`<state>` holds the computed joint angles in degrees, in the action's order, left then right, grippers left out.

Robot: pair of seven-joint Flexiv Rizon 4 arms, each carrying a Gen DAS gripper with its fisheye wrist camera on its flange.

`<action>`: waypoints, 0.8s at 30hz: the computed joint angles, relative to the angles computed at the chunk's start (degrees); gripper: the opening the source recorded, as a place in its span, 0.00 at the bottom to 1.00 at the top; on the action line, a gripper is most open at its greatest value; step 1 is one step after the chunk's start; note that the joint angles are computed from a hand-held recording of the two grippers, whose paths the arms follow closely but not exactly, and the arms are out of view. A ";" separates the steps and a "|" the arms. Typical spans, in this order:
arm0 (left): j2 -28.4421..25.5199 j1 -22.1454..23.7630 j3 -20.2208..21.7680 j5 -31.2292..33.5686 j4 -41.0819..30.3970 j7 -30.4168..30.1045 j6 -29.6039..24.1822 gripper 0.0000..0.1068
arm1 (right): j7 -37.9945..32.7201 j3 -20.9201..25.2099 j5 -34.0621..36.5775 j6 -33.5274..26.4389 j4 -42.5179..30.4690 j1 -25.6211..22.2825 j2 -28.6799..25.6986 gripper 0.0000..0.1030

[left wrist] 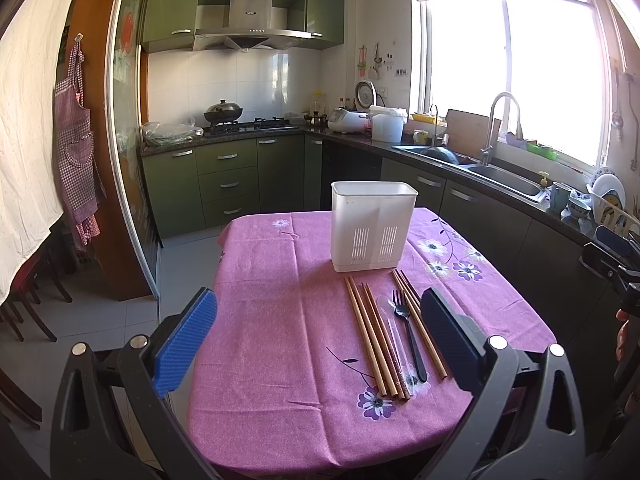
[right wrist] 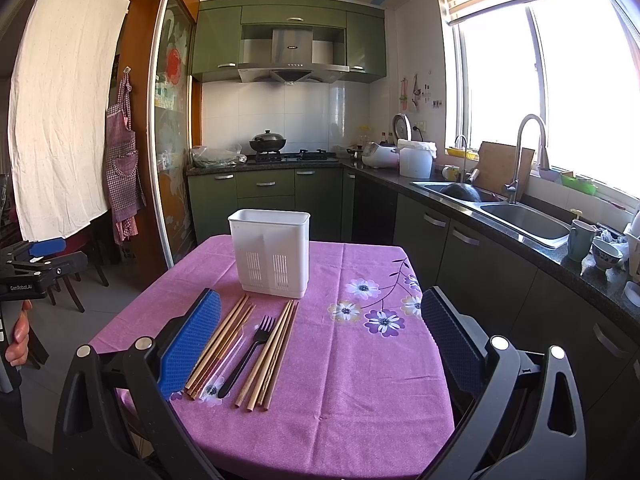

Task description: Organize utensils

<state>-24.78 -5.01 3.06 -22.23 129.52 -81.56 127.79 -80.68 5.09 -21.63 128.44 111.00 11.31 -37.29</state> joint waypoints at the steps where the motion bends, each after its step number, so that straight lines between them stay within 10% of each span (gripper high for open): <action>1: 0.01 0.04 -0.02 0.04 0.01 -0.04 -0.08 0.91 | -0.02 -0.01 0.05 0.01 0.00 0.01 -0.03 0.96; 24: -0.57 0.72 -0.45 1.19 -0.16 -0.87 -0.45 0.91 | 0.46 0.24 -0.73 -1.38 -0.96 -0.48 -0.75 0.96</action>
